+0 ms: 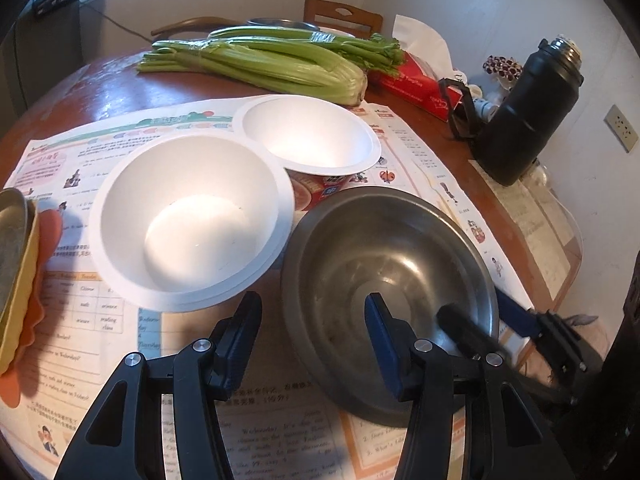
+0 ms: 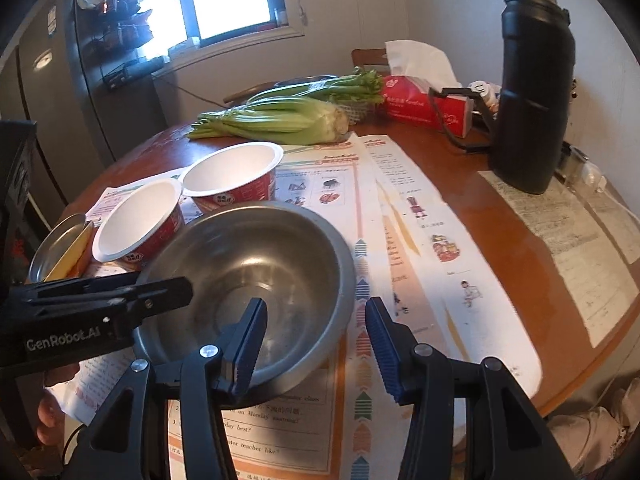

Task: Organize plates and bowls
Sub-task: 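Move the left tool to the large steel bowl and grip its rim, then lift the steel bowl with the left tool and carry it beside the plate stack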

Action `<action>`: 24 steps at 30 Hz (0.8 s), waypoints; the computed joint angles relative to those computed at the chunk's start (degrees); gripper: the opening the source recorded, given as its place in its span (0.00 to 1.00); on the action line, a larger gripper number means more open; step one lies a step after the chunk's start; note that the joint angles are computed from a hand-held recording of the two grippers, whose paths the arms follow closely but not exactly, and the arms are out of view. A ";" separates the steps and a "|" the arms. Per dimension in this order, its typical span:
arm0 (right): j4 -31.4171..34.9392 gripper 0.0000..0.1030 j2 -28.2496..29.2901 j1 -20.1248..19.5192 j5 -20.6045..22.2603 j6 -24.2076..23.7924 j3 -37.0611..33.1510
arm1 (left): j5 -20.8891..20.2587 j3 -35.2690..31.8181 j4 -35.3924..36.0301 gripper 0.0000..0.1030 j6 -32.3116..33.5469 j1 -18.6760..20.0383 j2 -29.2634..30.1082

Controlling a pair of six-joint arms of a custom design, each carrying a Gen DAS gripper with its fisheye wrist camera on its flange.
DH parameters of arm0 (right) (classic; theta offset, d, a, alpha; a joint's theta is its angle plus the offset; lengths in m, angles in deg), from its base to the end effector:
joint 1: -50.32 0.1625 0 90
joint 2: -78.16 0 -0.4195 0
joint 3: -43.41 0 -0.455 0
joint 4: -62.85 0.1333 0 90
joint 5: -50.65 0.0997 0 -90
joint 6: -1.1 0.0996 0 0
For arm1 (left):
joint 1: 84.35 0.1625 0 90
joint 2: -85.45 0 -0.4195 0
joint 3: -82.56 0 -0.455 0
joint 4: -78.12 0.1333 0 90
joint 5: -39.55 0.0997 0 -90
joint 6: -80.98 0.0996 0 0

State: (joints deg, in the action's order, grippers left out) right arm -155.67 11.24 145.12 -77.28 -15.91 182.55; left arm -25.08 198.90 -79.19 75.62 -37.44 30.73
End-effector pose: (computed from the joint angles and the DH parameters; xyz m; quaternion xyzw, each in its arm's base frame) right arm 0.1073 -0.4165 0.1545 0.0072 -0.8478 0.4132 0.3324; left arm -0.2586 -0.5341 0.0250 0.3047 0.9256 -0.1342 0.1801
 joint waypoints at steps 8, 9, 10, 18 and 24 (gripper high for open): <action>-0.31 0.49 0.12 -0.68 3.43 -1.64 0.43 | -0.58 -1.15 -0.45 0.49 0.86 -0.24 1.81; -0.45 0.49 0.04 -0.68 3.46 -1.83 0.49 | -0.72 -1.24 -0.44 0.49 0.76 -0.22 1.87; -0.69 0.49 0.03 -0.69 3.57 -2.09 0.56 | -0.97 -1.29 -0.41 0.49 0.62 -0.24 1.87; -1.01 0.49 -1.38 0.36 3.76 -2.31 1.36 | -0.88 -0.07 -2.17 0.49 1.97 -1.52 0.74; -1.80 0.49 -2.27 3.43 1.92 -3.17 1.66 | -0.17 2.53 -4.14 0.49 3.22 -2.96 -2.82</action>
